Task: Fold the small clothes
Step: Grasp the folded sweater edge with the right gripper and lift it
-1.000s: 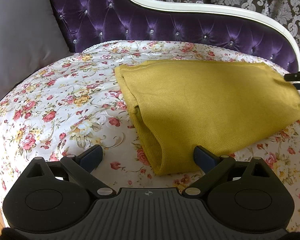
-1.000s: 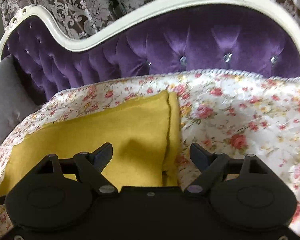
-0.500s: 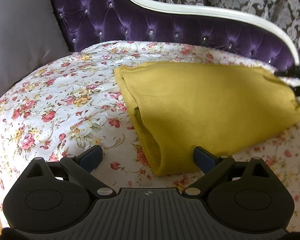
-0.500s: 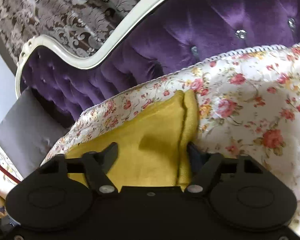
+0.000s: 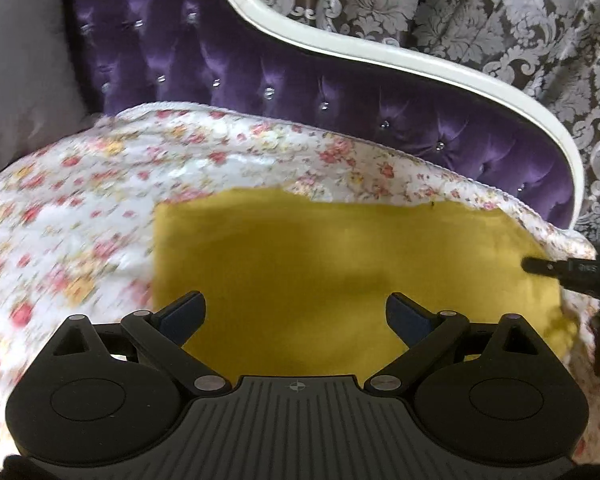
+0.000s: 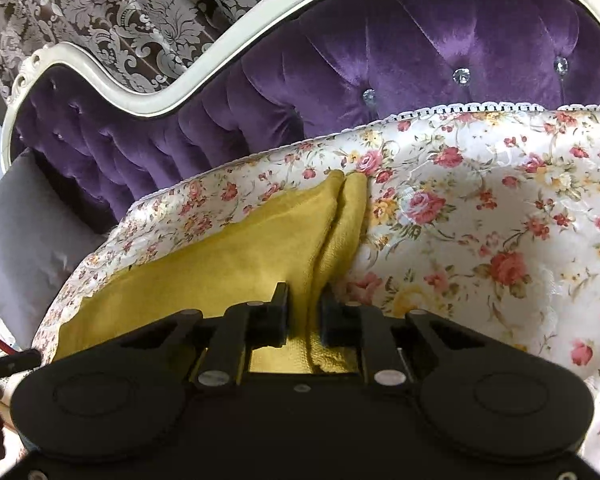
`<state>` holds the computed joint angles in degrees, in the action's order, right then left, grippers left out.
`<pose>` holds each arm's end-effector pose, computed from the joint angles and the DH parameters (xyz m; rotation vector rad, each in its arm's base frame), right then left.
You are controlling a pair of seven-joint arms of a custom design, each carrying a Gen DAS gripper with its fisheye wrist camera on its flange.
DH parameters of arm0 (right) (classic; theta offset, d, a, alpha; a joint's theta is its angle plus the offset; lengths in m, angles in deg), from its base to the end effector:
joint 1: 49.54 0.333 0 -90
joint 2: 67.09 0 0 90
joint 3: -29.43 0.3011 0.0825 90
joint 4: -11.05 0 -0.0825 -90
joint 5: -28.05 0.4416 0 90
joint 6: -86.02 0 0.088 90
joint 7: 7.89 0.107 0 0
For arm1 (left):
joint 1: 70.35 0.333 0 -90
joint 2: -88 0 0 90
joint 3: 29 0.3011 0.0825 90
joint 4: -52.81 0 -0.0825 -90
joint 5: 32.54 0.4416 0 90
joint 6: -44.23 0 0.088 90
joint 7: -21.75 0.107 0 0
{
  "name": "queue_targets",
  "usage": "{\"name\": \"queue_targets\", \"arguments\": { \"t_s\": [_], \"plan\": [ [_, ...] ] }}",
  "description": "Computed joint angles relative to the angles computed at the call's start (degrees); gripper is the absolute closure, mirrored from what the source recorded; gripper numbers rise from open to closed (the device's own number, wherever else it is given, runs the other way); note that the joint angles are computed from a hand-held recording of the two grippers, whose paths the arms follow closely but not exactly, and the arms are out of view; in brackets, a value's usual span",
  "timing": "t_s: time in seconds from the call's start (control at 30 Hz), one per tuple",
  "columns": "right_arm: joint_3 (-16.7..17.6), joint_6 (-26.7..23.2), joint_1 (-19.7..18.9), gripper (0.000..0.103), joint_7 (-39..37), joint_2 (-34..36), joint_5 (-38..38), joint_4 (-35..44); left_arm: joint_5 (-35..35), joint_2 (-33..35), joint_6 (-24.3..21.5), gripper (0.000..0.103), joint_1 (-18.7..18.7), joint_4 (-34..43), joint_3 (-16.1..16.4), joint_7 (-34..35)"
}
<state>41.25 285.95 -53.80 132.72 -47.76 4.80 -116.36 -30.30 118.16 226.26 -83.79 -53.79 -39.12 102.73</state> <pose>0.6088 0.1253 0.2743 -1.2814 1.8239 -0.2989 0.6667 -0.2813 0.2793 -1.6309 2.0625 -1.0135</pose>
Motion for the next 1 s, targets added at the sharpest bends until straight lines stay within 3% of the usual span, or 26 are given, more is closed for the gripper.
{"name": "queue_targets", "arguments": {
  "t_s": [0.2, 0.27, 0.33, 0.57, 0.73, 0.8, 0.9, 1.0],
  "plan": [
    [-1.17, 0.47, 2.29, 0.08, -0.74, -0.74, 3.48, -0.16, 4.15, 6.46, -4.3, 0.006, -9.75, 8.71, 9.25, -3.17],
    [-3.05, -0.06, 5.07, 0.08, -3.03, -1.35, 5.86, -0.18, 5.18, 8.9, -9.52, 0.005, -8.67, 12.15, 7.82, -2.5],
    [-3.32, -0.32, 6.11, 0.081, -4.17, -1.78, 7.02, -0.03, 7.51, 9.49, -7.39, 0.004, -9.02, 11.75, 8.48, -2.5],
    [-4.17, -1.77, 11.24, 0.081, -9.12, -2.58, 12.09, 2.51, 2.11, 3.88, -1.38, 0.006, 2.57, 3.43, -1.98, 0.34],
    [-2.21, -2.95, 13.09, 0.081, -10.78, -0.03, 13.48, 7.68, -1.32, -0.08, 1.3, 0.006, 10.88, -2.19, -7.66, 2.08],
    [-0.55, -3.89, 12.9, 0.081, -11.27, 1.69, 13.09, 10.58, -2.3, -1.43, 1.8, 0.006, 13.28, -4.16, -8.75, 2.35],
    [0.8, -5.78, 14.01, 0.082, -12.86, 4.61, 13.73, 15.29, -3.57, -3.6, 2.56, 0.006, 13.39, -6.84, -6.88, 1.16],
    [2.1, -7.32, 15.1, 0.085, -14.44, 7.61, 14.94, 19.54, -3.86, -4.41, 3.1, 0.006, 18.64, -8.91, -10.7, 1.93]
  ]
}}
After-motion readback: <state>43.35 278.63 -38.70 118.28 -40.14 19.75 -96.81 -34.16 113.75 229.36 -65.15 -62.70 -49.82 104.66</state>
